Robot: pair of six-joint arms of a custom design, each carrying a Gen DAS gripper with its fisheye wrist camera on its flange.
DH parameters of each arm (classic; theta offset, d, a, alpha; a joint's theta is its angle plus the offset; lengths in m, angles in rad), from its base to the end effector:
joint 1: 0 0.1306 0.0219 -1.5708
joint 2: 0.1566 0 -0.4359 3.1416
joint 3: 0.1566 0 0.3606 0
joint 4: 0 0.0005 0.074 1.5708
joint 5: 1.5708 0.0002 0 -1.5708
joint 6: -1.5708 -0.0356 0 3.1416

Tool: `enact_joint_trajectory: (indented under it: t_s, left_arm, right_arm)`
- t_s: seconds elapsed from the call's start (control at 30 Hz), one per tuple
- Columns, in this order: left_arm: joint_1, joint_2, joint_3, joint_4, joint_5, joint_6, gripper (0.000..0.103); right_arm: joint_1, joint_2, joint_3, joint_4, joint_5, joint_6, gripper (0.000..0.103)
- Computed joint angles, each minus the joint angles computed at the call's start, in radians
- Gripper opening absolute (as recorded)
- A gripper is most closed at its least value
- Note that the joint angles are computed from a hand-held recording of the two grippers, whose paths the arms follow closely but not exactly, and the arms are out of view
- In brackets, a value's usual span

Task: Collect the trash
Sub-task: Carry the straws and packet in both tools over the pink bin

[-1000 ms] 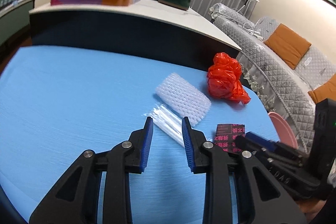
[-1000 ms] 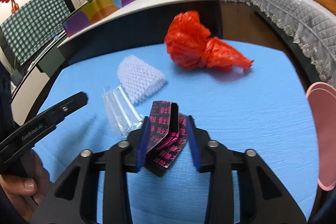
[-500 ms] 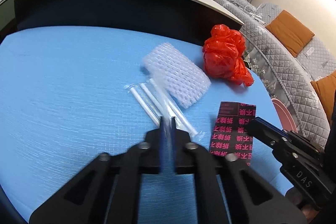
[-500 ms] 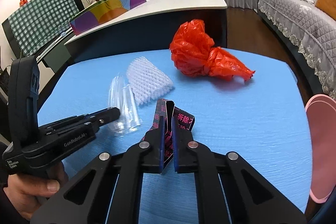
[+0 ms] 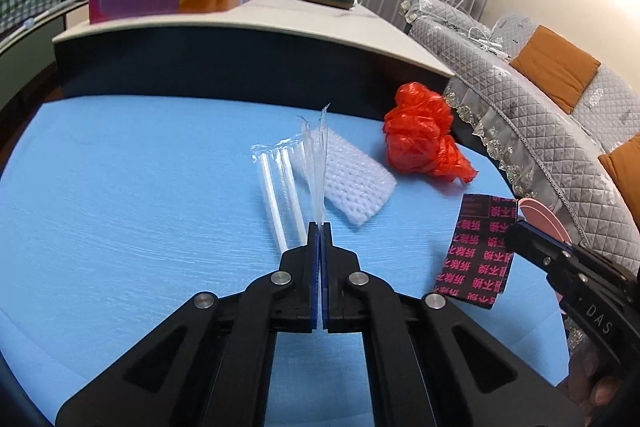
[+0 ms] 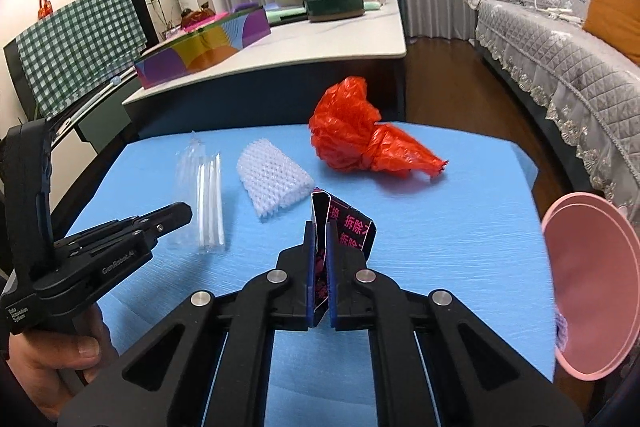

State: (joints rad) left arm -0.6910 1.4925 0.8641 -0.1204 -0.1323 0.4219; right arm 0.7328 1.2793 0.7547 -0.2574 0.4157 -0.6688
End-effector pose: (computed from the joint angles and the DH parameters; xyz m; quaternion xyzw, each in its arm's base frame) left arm 0.3322 -0.2693 0.2786 0.0965 0.9100 -0.1591 0.3705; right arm 0.2707 0.2236 0.3067 0.0504 0.9054 0.0968 0.4102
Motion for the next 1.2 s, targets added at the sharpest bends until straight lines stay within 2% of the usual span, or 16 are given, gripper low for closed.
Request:
enact_joint_trajectory:
  t_s: [0.3, 0.63, 1.2]
  left_arm:
    - [-0.047, -0.055, -0.02, 0.018, -0.044, -0.042, 0.0]
    - [-0.095, -0.092, -0.026, 0.023, -0.071, -0.058, 0.0]
    - [-0.162, -0.088, -0.006, 0.027, -0.096, -0.071, 0.0]
  right_arm:
    - [0.047, -0.083, -0.021, -0.047, 0.096, -0.029, 0.005]
    - [0.067, -0.167, -0.051, -0.098, 0.158, -0.067, 0.005]
    - [0.069, -0.28, -0.099, -0.162, 0.215, -0.118, 0.005]
